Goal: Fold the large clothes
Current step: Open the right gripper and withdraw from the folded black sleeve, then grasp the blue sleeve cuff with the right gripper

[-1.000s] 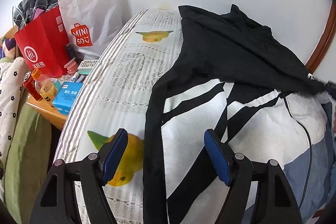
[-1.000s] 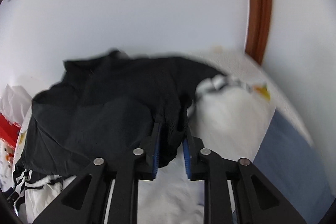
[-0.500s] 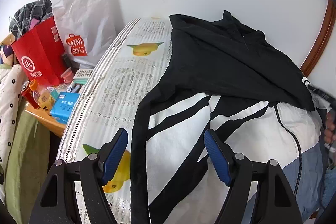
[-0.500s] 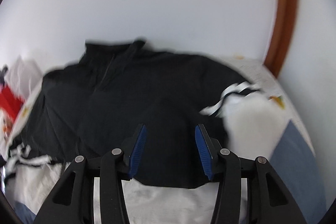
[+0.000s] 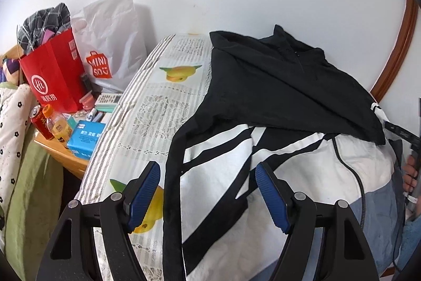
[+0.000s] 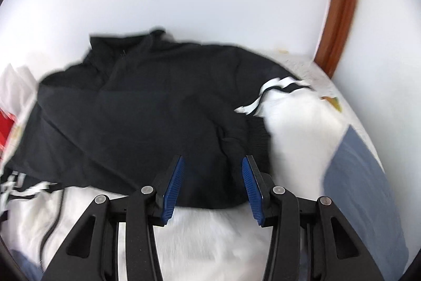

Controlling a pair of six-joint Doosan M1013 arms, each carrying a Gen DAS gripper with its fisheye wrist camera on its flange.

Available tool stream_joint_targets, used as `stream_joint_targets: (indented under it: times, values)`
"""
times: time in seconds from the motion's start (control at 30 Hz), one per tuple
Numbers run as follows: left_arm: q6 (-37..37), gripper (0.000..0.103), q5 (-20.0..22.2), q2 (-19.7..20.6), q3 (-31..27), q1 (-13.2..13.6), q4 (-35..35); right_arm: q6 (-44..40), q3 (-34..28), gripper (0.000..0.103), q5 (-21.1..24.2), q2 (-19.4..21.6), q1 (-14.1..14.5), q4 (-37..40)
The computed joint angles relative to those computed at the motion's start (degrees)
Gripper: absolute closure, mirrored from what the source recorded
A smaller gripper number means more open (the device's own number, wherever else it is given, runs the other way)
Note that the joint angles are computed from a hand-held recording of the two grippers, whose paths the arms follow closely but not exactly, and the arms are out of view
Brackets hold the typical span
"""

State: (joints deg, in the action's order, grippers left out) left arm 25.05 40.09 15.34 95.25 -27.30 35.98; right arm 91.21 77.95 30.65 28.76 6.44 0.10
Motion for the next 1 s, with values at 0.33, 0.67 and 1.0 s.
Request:
stream_joint_targets:
  times: [0.33, 0.67, 1.0]
  values:
    - [0.9, 0.03, 1.8, -1.3, -0.7, -3.5, 2.8, 13.0, 15.0, 0.046, -7.4, -12.8, -4.1, -15.7]
    - [-0.5, 0.03, 0.4, -2.3, -1.1, -6.9, 2.4, 17.1, 24.1, 0.036, -4.9, -17.7, -11.3, -18.7]
    - [-2.0, 0.025, 3.4, -1.4, -1.8, -8.6, 1.5, 14.8, 26.9, 0.036, -6.8, -15.5, -13.3, -18.8]
